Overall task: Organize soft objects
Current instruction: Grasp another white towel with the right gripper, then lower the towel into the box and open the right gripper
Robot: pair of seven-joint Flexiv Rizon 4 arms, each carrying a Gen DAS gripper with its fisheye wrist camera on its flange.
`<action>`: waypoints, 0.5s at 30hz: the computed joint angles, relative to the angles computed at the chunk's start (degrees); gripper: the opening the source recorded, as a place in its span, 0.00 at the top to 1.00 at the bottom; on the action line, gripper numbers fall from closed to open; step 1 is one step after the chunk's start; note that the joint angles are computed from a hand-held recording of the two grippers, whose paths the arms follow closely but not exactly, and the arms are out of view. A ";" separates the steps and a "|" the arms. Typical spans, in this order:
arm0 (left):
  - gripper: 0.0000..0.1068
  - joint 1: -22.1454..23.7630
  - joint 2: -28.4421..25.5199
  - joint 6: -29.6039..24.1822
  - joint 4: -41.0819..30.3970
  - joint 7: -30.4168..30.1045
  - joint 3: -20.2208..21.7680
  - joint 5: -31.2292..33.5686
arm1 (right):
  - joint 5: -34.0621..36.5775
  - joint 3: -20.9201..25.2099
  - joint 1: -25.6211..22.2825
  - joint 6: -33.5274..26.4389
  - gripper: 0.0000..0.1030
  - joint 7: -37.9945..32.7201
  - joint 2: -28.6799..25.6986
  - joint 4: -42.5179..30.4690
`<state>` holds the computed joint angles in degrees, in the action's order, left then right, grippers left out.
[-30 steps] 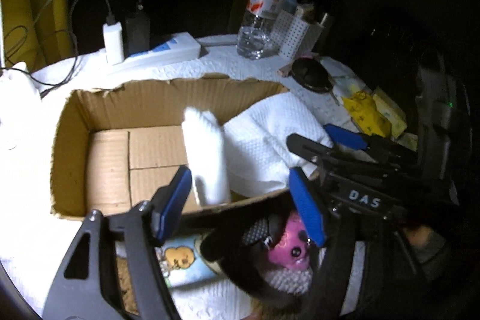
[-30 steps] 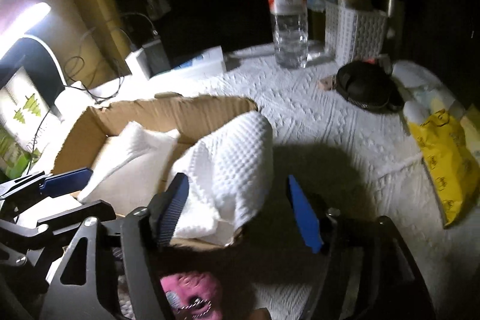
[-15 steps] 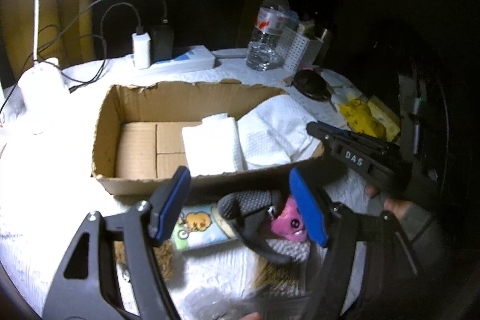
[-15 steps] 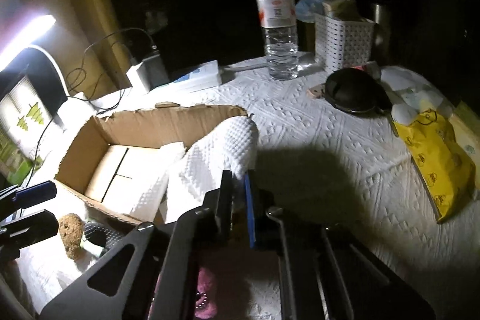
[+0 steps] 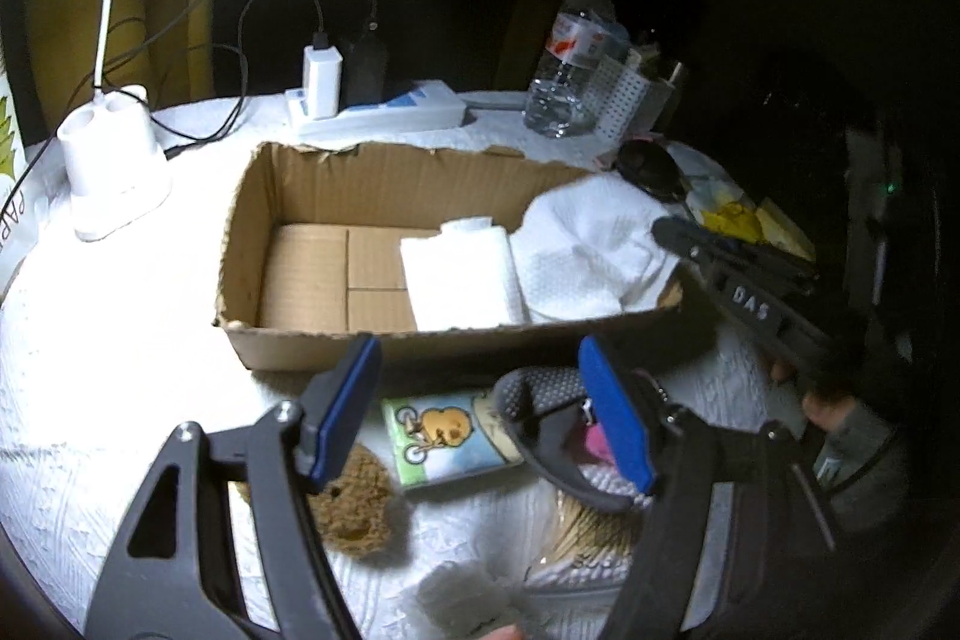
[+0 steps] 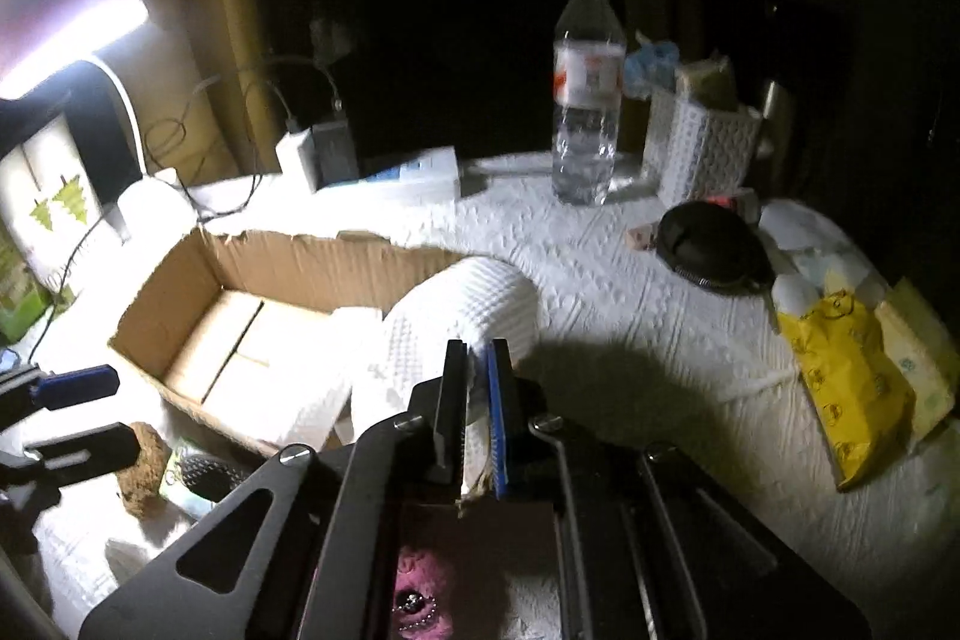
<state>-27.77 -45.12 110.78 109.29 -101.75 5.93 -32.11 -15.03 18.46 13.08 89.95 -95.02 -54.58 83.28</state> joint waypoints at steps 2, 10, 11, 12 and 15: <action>0.34 0.18 0.15 0.33 0.41 -0.08 -0.02 0.16 | -0.20 2.45 -1.42 -1.50 0.93 -1.17 -0.56 -0.43; 0.34 0.50 0.78 1.72 3.08 -0.80 0.23 -0.91 | 1.05 3.18 0.83 -8.35 0.93 -3.40 -2.38 -3.82; 0.34 0.67 0.90 2.01 3.60 -1.01 0.09 -1.06 | 1.47 2.62 1.42 -9.34 0.93 -3.65 -2.64 -4.30; 0.34 0.75 0.92 2.17 3.89 -1.12 0.02 -1.25 | 1.74 1.77 2.27 -10.43 0.93 -3.79 -2.91 -4.69; 0.34 1.31 1.22 2.64 5.21 -1.60 -0.51 -1.51 | 2.46 -1.01 4.44 -9.16 0.93 -3.65 -2.38 -3.67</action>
<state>-26.46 -43.90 113.42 114.49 -103.35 5.42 -33.61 -12.57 17.46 17.52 80.79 -98.67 -56.96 79.61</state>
